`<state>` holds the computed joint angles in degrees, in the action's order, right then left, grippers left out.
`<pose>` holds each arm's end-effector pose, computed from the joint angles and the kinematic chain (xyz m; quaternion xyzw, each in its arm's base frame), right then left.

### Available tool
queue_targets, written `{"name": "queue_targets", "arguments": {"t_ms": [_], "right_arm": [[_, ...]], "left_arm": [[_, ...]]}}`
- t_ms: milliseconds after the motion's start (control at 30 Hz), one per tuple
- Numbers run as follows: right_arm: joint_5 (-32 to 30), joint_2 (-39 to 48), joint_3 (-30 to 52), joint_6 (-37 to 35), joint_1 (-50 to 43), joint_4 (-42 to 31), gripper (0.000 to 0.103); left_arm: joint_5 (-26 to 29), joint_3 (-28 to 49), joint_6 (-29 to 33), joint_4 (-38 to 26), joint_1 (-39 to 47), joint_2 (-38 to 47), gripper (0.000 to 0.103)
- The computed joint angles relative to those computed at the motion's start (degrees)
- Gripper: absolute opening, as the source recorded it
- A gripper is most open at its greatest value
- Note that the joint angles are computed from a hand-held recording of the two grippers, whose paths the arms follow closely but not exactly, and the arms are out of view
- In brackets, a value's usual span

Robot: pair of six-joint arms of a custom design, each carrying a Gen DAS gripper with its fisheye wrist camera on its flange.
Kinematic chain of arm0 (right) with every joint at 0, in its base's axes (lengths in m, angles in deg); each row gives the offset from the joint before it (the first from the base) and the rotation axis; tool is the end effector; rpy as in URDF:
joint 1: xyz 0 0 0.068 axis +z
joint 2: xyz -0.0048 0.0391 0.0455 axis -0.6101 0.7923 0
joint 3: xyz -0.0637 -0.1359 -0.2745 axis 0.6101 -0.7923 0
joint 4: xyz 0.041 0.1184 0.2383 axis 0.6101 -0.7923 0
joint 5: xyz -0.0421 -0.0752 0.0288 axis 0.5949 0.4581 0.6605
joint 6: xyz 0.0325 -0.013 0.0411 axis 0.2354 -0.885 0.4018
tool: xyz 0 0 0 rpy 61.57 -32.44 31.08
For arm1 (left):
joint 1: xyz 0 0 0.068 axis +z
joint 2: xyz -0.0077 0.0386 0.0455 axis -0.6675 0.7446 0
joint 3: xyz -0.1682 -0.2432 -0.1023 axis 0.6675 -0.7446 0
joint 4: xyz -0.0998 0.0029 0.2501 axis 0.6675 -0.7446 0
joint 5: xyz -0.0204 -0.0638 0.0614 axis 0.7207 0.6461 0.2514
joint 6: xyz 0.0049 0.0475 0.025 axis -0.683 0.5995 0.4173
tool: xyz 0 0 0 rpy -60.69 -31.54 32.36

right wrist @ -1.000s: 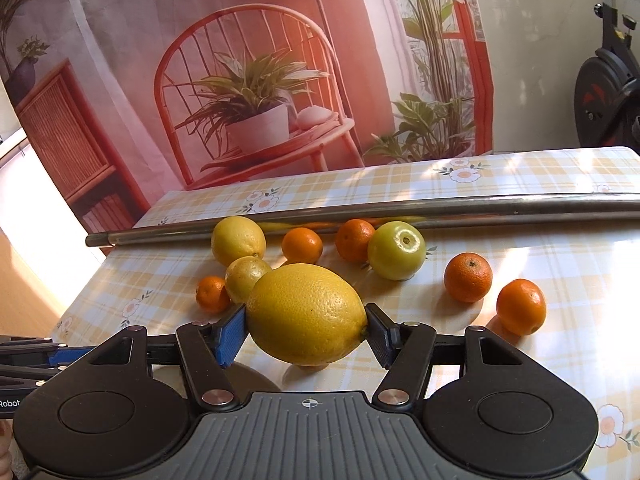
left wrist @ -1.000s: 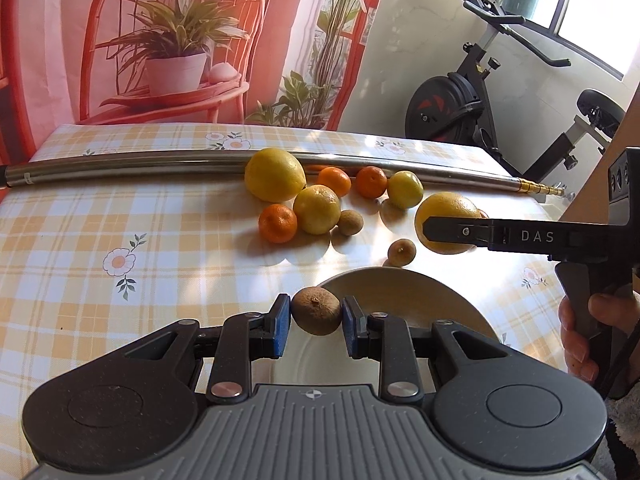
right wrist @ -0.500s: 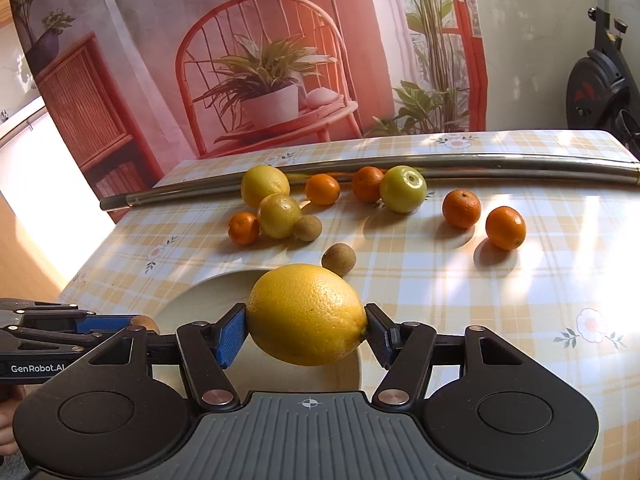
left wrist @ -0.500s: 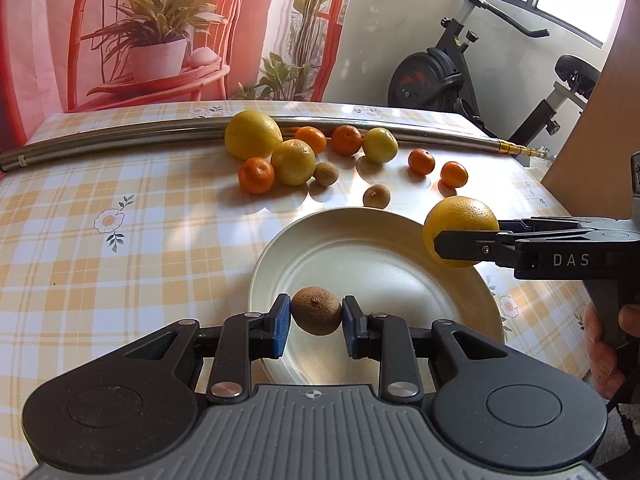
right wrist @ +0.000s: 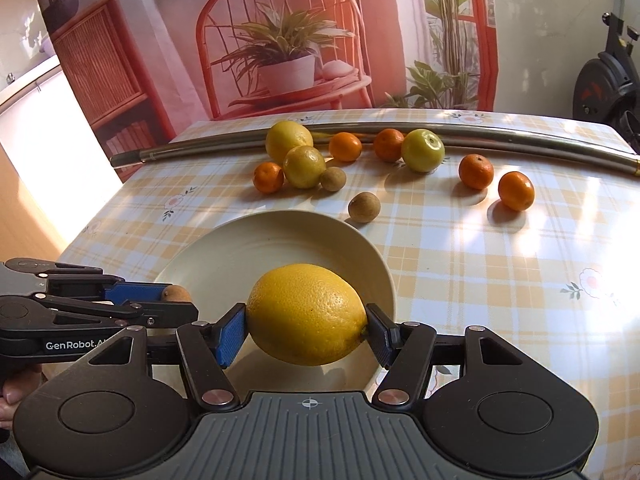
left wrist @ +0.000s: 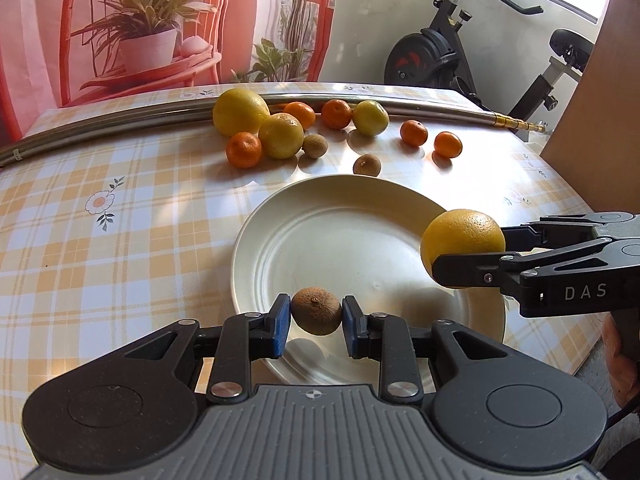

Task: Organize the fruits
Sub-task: 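Lower the kiwi onto the white plate with the left tool while the right tool releases the lemon there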

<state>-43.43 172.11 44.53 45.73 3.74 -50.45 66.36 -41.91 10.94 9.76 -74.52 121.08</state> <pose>0.2415 0.2007 0.0964 -0.0020 0.9234 0.1372 0.3585 0.2482 -0.1604 0.1124 0.2042 0.9130 -0.1375 0.3254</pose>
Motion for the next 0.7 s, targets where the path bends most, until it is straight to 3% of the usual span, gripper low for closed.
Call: {"name": "queue_targets", "arguments": {"t_ms": [400,700], "right_arm": [[-0.3,0.18,-0.43,1.0,0.39,-0.97,0.059],[-1.78,0.14,-2.32,1.27,-0.13,2.25,0.059]], "left_arm": [[-3.03,0.11,-0.51,-1.02,-0.74,0.44,0.029],[-5.4,-0.26,-0.58,-0.77,-2.26,0.15,0.029]]}}
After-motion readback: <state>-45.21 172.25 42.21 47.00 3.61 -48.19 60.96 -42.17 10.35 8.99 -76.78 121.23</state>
